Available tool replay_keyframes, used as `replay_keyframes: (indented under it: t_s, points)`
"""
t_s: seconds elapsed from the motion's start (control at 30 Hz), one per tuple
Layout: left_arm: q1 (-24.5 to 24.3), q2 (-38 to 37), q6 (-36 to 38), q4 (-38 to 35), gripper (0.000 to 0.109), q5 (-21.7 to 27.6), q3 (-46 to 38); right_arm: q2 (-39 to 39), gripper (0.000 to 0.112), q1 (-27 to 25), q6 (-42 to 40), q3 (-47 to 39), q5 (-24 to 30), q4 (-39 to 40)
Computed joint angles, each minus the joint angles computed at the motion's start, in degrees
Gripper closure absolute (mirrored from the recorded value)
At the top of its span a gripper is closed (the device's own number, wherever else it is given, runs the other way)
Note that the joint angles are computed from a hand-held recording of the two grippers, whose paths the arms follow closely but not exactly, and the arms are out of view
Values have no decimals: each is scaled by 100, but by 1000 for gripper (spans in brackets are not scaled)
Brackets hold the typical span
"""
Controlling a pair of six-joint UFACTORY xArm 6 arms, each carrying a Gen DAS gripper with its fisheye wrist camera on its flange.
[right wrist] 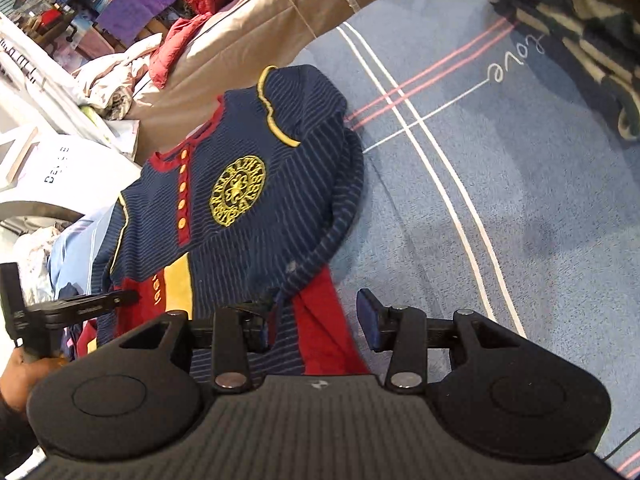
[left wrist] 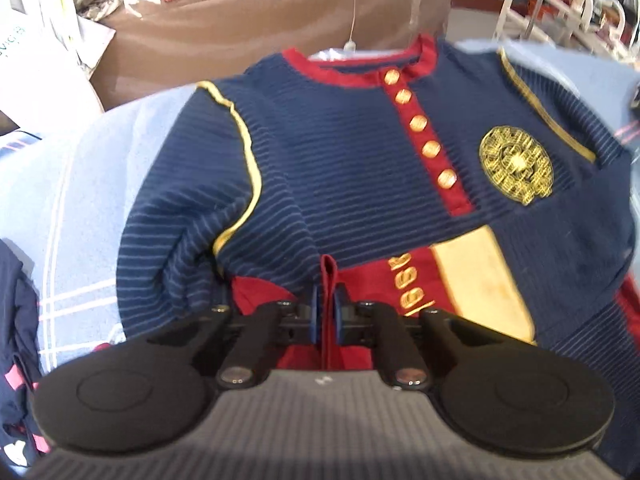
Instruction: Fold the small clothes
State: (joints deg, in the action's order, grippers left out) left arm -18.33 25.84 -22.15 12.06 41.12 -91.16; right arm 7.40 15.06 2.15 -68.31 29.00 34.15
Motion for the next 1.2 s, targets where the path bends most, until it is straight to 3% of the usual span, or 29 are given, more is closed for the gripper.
replay_keyframes:
  t_s: [0.2, 0.3, 0.37, 0.47, 0.5, 0.53, 0.57, 0.6, 0.63, 0.67, 0.8, 0.83, 0.93, 1.2]
  points:
    - [121, -239, -263, -24, 102, -84, 21, 203, 38, -71, 132, -190, -14, -265]
    - [246, -204, -564, 767, 102, 360, -92, 378, 38, -45, -97, -407, 65, -447]
    - [406, -114, -427, 563, 102, 724, -229, 484, 38, -27, -140, -535, 44, -552]
    - [514, -223, -571, 614, 102, 775, -102, 615, 38, -36, -431, -702, -13, -98]
    - [532, -354, -630, 510, 102, 529, 52, 672, 38, -44, -436, -773, -9, -51]
    - [559, -519, -609, 251, 97, 43, 283, 728, 38, -53, -338, -847, 6, -99]
    - [547, -600, -471, -17, 81, -381, 399, 773, 38, -63, -219, -896, 10, -172]
    - [492, -586, -317, -90, 69, -566, 355, 818, 38, -72, -109, -954, 44, -251]
    - [413, -500, -152, -2, 45, -566, 187, 850, 37, -83, -61, -997, 90, -271]
    - [322, -364, 118, 117, 42, -528, -23, 855, 37, -89, -33, -1006, 117, -266]
    - [18, 463, 1236, 201, 49, 361, -1122, 743, 37, -85, -95, -888, 178, -229]
    - [12, 597, 1350, 42, 56, 503, -1269, 716, 37, -89, -83, -861, 186, -228]
    - [3, 860, 1600, -305, 92, 977, -1567, 619, 37, -108, 36, -747, 167, -262]
    - [-151, 48, 1646, -150, 94, 75, -299, 537, 36, -149, 97, -586, 109, -299]
